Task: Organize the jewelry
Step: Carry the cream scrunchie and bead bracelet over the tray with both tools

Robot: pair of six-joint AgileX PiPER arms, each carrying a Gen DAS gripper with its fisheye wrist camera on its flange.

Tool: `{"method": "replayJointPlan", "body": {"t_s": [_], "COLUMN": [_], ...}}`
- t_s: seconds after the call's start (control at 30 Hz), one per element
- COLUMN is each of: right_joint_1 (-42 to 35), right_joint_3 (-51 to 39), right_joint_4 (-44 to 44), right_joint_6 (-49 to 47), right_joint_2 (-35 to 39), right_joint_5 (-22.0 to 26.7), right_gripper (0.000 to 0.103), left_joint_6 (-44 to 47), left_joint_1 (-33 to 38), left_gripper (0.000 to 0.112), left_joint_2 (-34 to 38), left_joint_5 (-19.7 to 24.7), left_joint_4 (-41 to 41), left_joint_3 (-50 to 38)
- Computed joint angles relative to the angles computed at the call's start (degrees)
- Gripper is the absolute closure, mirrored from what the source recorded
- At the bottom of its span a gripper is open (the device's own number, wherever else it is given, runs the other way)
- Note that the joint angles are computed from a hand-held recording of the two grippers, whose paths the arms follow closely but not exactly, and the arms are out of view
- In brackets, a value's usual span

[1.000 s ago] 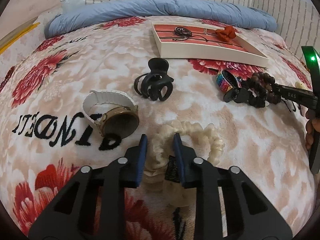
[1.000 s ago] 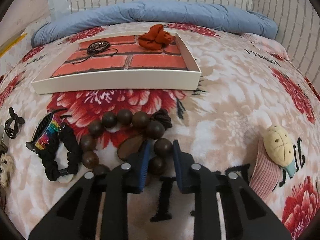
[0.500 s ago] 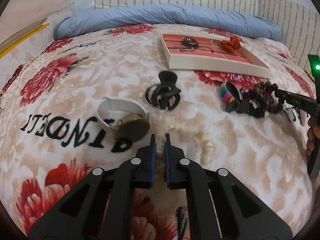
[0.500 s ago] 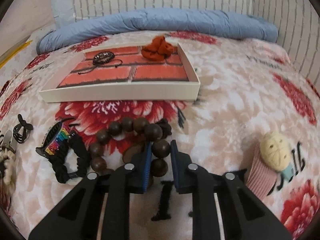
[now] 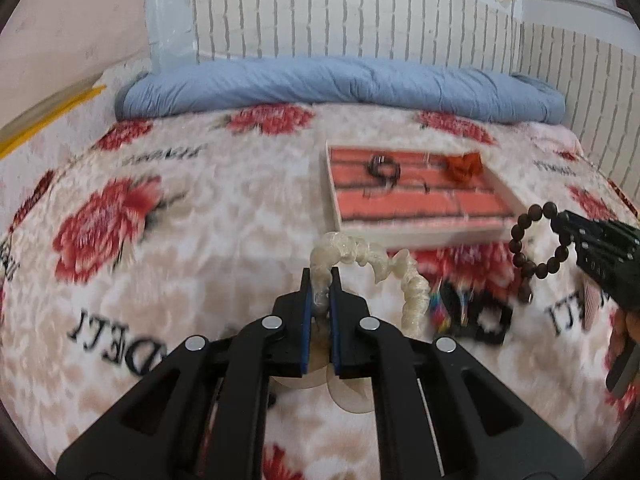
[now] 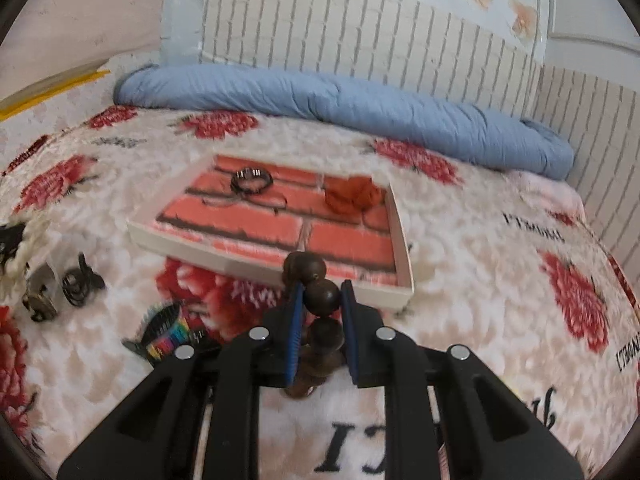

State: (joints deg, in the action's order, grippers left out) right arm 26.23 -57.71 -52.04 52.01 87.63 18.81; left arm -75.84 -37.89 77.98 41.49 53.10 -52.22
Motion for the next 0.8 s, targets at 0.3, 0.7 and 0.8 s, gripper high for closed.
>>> {"method": "replayJointPlan", "body": {"t_s": [0.3,0.7,0.8], "right_joint_1": [-5.9,-10.8,-10.7], "right_joint_3": [-14.1,-35.6,-39.4], "right_joint_4": [26.3,37.0,36.6], "right_joint_6": [-29.7,-41.6,-41.8], "right_joint_2": [5.2,21.7,24.9], "right_joint_5": [2.3,8.9,10.2], "right_gripper": [0.084,0.084,0.084], "left_joint_6": [20.4,39.3,40.9], "left_joint_1": [8.6,13.2,13.7], "left_gripper": [0.106,0.106,0.106], "left_joint_2": [13.1,39.0,44.7], "left_joint_5": [-0.3,8.5,10.9], "left_joint_4": [-12.2,-26.9,-28.2], "left_joint_3": [-21.7,-57.2,-64.2]}}
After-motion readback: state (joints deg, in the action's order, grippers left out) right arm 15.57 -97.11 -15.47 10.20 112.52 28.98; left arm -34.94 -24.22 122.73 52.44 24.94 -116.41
